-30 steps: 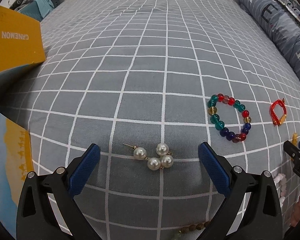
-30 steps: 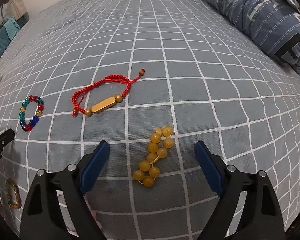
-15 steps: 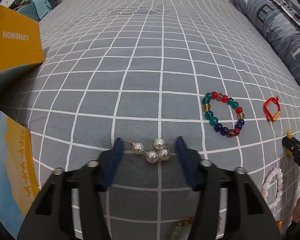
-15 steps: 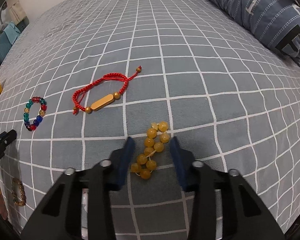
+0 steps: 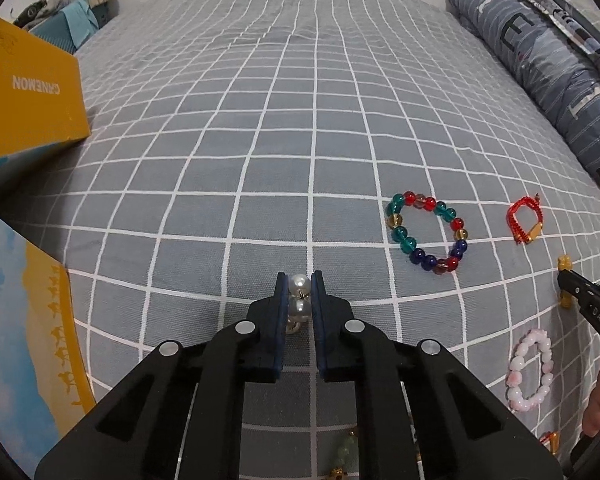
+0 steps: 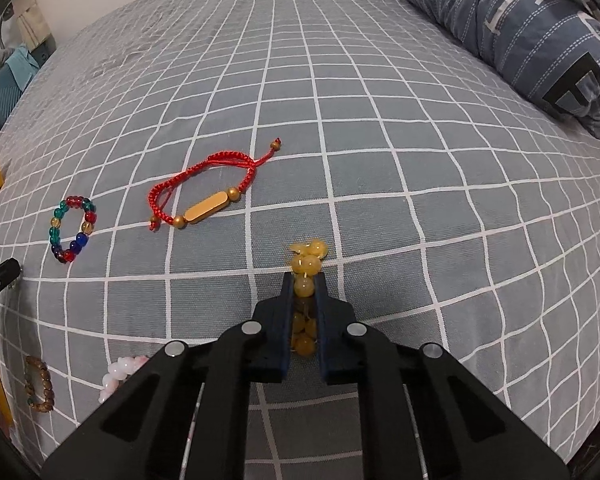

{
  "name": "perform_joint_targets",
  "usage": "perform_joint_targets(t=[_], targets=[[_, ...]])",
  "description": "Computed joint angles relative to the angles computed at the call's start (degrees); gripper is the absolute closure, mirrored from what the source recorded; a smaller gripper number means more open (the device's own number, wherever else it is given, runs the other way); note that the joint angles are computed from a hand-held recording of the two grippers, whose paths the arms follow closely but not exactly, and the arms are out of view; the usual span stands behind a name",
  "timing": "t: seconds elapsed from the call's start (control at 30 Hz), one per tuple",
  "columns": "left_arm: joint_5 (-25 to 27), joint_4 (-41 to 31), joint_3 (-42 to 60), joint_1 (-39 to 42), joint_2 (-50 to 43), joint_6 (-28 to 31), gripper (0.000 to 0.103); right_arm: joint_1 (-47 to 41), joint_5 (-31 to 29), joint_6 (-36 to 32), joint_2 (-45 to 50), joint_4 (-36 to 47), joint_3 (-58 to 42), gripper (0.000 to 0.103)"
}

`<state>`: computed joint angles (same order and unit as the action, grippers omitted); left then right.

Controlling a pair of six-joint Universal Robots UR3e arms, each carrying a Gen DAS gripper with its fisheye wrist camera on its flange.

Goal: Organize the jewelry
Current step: 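Lift pearl earrings in left tool while right tool lifts amber beads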

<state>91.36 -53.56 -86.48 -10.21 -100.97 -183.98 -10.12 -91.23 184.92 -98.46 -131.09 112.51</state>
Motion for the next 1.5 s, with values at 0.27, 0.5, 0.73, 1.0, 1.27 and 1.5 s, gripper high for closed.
perform_joint_targets(t=[0.27,0.5,0.73,1.0,1.27,1.5], targets=[[-0.37,0.41,-0.74,0.41,1.38,0.45,0.092,0.05,0.12,0.37,-2.37,0.06,0.23,0.094],[0.33,2.15,-1.47,-0.23,2.74,0.79,0.092,1.44,-3.18,1.94,-5.8,-1.83,1.77,0.094],[0.28,3.1,-2.09,-0.43,3.9,1.12,0.092,0.42,-2.33,2.13,-9.45,-2.57,3.39,0.094],[0.14,3.71,-2.57,-0.97,6.28,1.09,0.092,0.83,-2.1,2.64,-11.19,-2.64,3.42,0.094],[0.4,4.1,-3.78,-1.89,9.8,0.7,0.092,1.74,-2.8,2.87,-14.55,-1.64,3.96,0.094],[1.14,3.82,-4.53,-3.02,12.88,0.54,0.092,2.86,-3.42,3.26,-17.85,0.52,2.98,0.094]])
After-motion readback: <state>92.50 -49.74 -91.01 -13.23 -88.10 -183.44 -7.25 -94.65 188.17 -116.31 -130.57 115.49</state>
